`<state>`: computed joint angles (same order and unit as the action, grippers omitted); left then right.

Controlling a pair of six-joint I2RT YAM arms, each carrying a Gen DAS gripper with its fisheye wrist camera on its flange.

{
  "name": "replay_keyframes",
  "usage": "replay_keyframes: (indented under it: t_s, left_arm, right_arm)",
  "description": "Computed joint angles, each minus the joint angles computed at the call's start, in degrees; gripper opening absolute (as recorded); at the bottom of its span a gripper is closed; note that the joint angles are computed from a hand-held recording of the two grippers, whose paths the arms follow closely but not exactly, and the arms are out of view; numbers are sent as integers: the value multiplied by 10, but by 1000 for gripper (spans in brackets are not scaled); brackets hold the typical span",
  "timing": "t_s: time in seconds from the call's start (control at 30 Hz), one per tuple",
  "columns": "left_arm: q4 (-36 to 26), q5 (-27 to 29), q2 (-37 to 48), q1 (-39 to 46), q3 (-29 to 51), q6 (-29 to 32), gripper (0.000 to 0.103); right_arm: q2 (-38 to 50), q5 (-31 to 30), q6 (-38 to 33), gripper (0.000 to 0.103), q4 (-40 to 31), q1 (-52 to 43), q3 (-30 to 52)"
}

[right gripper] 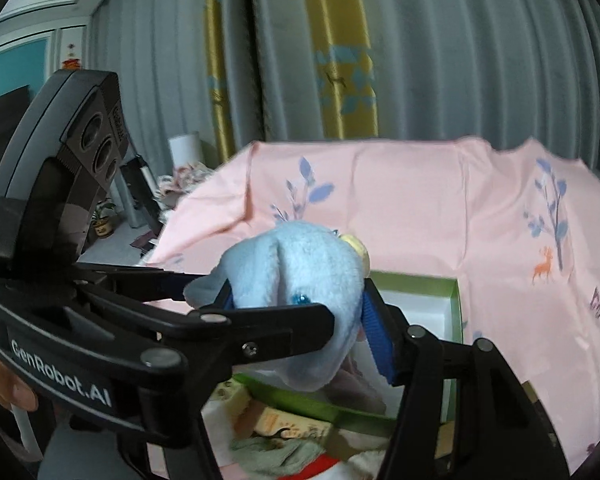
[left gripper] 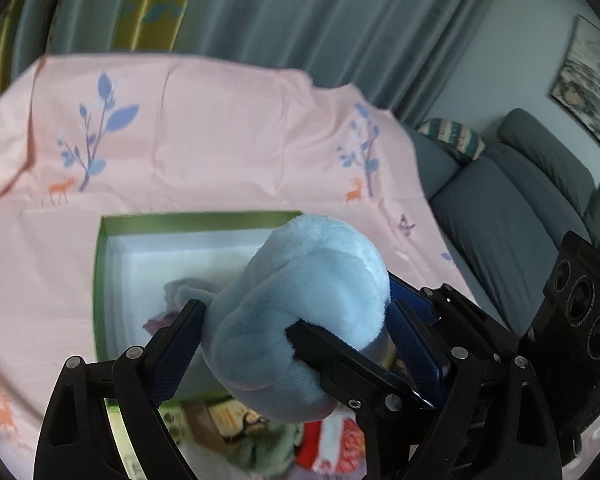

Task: Organize soft objects
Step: 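Lower the elephant into the green box and open the right gripper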

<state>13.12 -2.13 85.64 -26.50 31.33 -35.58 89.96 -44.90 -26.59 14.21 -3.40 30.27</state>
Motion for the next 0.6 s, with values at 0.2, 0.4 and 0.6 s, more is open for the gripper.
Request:
replay_keyframes:
  t_s: [0.2, 0.4, 0.6]
  left_arm:
    - [4, 24, 131, 42, 72, -2, 91]
    - [-68, -26, 123, 37, 81, -9, 96]
    - [-103, -59, 2, 24, 13, -26, 99]
  right_arm:
    - [113, 100, 53, 71, -4, 49, 73]
    - [104, 146, 33, 87, -28, 34, 68]
    - [4, 117, -43, 89, -65, -43, 11]
